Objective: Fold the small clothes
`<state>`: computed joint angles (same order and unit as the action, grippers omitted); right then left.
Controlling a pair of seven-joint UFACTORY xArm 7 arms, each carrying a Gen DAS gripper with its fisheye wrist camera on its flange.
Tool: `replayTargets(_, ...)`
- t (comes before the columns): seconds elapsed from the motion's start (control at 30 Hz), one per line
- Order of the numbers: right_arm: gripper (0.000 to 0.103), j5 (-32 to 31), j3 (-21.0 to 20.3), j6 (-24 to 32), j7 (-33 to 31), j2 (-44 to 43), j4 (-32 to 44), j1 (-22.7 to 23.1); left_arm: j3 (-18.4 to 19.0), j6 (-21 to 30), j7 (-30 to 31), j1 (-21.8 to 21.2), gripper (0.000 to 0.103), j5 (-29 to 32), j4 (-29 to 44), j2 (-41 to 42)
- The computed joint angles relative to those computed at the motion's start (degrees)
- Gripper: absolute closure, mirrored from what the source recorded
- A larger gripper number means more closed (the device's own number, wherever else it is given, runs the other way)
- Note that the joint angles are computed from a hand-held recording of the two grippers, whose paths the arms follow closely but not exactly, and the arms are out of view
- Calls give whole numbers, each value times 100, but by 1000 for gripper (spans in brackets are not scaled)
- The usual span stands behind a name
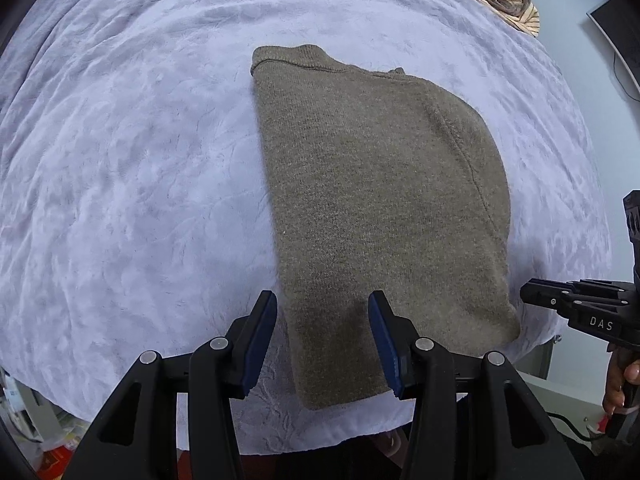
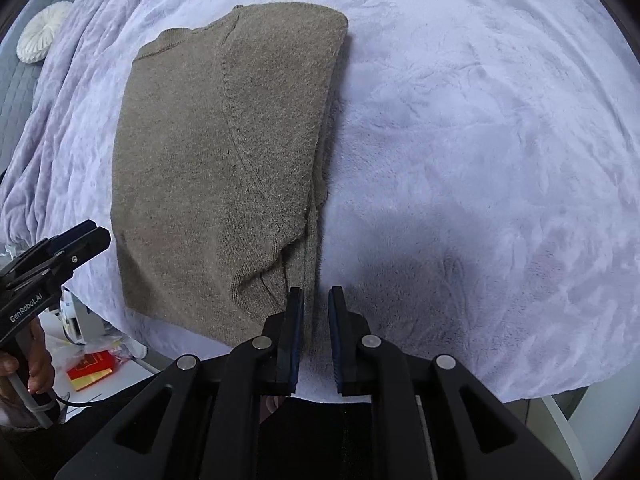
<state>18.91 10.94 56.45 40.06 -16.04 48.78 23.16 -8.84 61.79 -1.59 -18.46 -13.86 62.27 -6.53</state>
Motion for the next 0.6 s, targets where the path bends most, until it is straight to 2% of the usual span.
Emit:
replayTargets(0.17, 89, -35, 20, -158, 261, -21, 105, -45, 1, 77, -37, 3, 52, 28, 94, -5)
replayTargets(0.2, 89, -15, 17, -209, 292, -19, 109, -44, -4, 92, -54, 1, 37, 43, 109, 5)
replayTargets(0.27, 89, 15, 38, -334, 409, 1, 135, -31, -23, 18, -132, -1, 26, 128, 107, -48)
replayTargets(0.6, 89, -128, 55, -294, 558, 106, 428, -9, -16, 169, -31, -15, 26, 101, 249, 4)
